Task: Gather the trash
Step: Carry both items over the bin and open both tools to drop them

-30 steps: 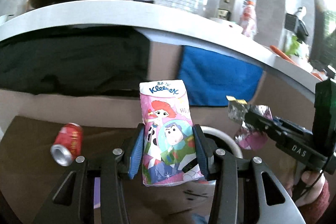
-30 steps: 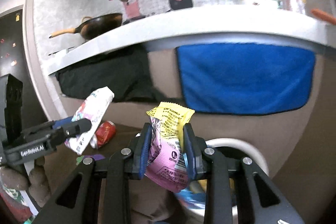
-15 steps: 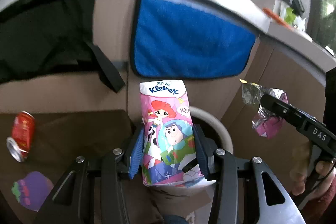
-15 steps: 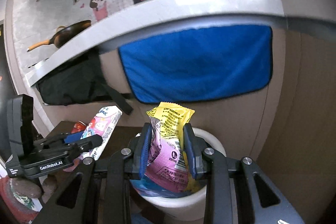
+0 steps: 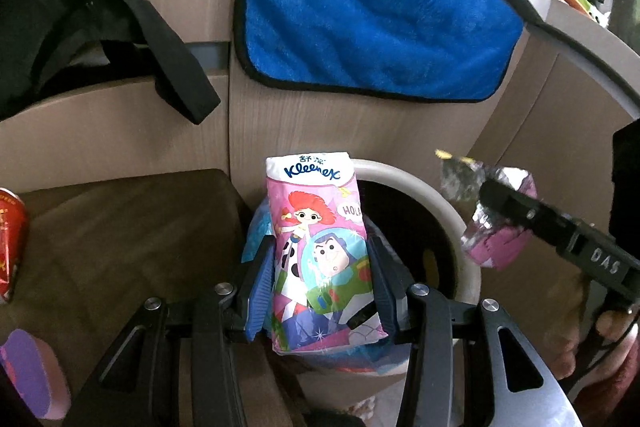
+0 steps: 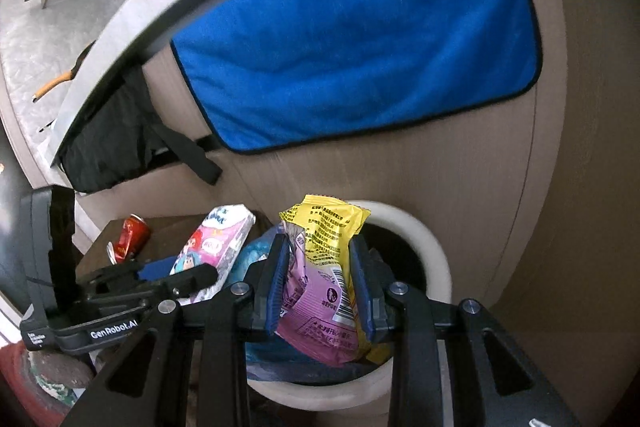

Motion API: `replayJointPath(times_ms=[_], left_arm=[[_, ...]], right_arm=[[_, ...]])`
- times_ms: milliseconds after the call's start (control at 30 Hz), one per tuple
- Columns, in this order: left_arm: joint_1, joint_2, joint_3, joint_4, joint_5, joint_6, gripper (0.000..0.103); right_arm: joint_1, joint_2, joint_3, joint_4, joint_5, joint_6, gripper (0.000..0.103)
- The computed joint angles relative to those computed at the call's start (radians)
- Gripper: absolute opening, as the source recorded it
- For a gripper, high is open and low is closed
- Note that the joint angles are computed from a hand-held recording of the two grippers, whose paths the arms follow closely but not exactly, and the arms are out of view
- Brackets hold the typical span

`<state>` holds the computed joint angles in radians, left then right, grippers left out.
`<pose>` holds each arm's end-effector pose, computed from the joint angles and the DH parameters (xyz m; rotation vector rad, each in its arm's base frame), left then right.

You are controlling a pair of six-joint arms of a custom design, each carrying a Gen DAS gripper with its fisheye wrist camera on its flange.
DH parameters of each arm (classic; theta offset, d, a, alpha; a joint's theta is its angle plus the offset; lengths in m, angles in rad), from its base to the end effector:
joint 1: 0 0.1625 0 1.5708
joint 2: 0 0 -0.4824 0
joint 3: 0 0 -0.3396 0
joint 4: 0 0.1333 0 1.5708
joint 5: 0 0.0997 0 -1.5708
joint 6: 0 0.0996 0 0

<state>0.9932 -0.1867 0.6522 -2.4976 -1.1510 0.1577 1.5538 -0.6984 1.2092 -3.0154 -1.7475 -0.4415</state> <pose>-0.3497 -0.8550 0.0625 0.8546 2.5993 -0.7490 0.1021 -0.8057 0.3285 0.4201 -2.4826 1.1841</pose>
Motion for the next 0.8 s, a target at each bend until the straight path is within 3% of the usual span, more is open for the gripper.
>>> replayJointPath(times_ms=[367,467,533,633,800], left_arm=[[0.02,0.064,-0.15,0.134,-0.044,-0.012,0.048],[0.032,0.085,-0.22,0.179,-0.091,-0.024,0.059],[0.033,0.073,-0.197,0.148,-0.096,-0.024,0.068],[0.042,0.048,-0.168,0.113,-0.133,-0.041,0.072],[0.045,-0.008,-0.09,0.053,-0.131,-0.078,0.072]], right_arm=[[-0.031,0.045,-0.079,0.1,0.019,0.041,0.029],[-0.036,0.05,-0.082,0.103,0.025,0.05,0.038],[-0.039,0.049,-0.079,0.101,0.032,0.061,0.046],[-0.043,0.04,-0.062,0.094,0.042,0.071,0.051],[-0.031,0.029,-0.039,0.072,0.033,0.065,0.053]])
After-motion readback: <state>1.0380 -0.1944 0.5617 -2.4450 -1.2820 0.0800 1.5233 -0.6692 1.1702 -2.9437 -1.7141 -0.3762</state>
